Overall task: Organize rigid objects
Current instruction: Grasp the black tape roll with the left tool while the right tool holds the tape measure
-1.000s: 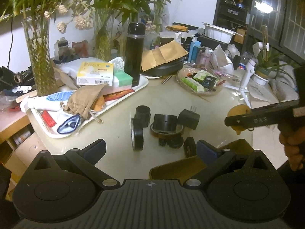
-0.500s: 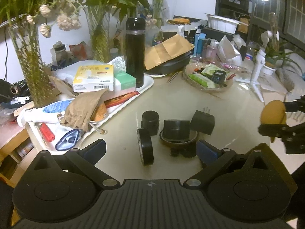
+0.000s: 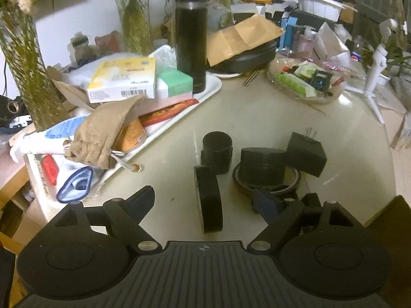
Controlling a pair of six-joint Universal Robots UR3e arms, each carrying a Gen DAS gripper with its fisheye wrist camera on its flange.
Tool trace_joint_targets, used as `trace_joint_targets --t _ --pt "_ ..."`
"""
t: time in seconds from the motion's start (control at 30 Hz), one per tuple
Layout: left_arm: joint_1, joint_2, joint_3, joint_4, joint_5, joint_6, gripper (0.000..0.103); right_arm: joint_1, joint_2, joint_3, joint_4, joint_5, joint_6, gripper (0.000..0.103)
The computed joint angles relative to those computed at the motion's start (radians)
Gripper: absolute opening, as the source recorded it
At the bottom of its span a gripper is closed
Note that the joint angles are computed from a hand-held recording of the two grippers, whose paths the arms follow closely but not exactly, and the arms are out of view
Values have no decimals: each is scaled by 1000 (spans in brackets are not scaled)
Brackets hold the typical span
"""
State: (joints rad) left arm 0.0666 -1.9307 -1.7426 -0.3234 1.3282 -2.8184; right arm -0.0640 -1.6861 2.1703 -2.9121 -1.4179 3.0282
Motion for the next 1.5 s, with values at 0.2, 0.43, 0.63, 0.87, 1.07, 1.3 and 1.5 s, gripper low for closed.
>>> trace_joint_targets --t 0.2,0.43,0.63,0.87,1.07,1.3,1.5 --pt "-15 -91 125 -112 19 -24 53 -24 -30 13 47 30 4 79" --pt "-7 -100 167 -183 6 -33 17 -36 -49 21 103 52 16 79" --pt "4 -51 152 -205 -19 -30 17 -42 -63 26 140 71 33 79" --pt "19 37 108 -220 -64 -10 17 -43 -93 41 157 83 41 79" --pt "41 142 44 -240 -112 7 17 -43 -121 53 172 85 50 79" --pt "81 295 -36 -310 -181 33 17 -38 -164 65 201 91 50 79" --pt "109 411 -92 -405 -235 62 17 -26 -196 67 228 93 60 79"
